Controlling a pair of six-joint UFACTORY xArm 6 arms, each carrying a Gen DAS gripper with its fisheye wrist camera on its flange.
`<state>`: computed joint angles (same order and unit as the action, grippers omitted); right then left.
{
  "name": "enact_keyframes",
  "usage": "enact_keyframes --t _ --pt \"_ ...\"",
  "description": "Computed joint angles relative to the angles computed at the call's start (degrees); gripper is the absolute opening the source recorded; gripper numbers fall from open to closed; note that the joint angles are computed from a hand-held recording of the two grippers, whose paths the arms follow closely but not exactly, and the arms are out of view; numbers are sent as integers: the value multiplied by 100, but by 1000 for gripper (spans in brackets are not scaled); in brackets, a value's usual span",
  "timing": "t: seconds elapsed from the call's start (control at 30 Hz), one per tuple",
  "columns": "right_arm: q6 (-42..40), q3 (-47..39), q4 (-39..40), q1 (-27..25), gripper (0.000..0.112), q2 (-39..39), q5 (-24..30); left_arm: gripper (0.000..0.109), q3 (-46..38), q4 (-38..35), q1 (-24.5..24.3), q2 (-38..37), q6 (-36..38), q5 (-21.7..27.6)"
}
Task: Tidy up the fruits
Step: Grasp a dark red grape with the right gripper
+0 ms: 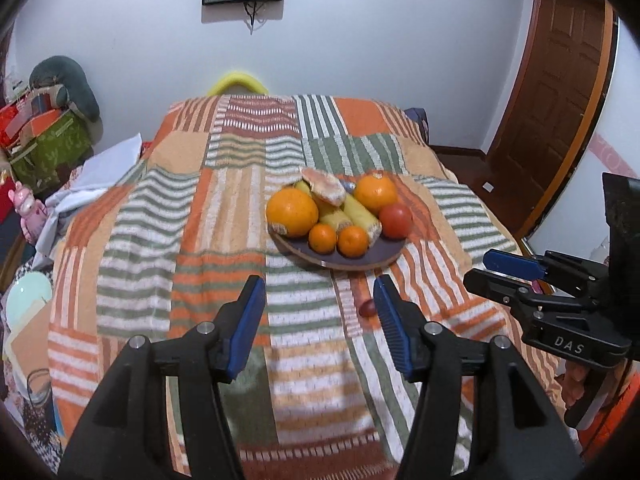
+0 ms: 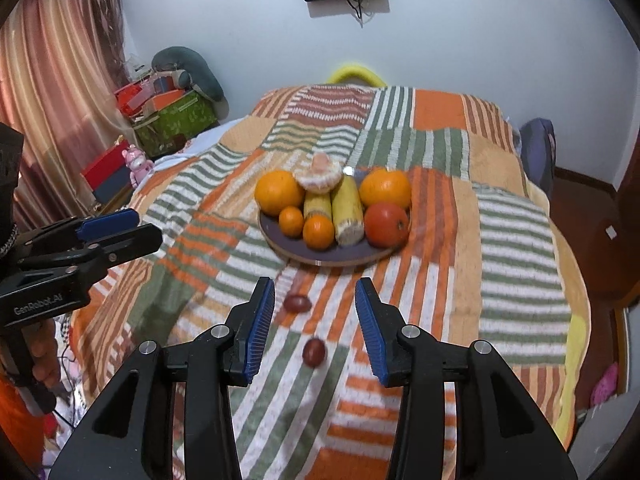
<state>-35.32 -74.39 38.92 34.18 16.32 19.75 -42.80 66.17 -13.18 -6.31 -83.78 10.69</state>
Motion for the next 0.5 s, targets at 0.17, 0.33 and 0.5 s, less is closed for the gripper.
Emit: enact_keyframes --t 0.17,0.33,0.5 --pt "72 211 -129 10 39 -21 53 56 206 -123 -49 79 5 -55" --pt "176 190 -287 31 39 152 199 56 239 -116 -42 340 -37 -187" --pt "120 -23 -212 24 39 468 467 56 171 -232 5 672 82 -416"
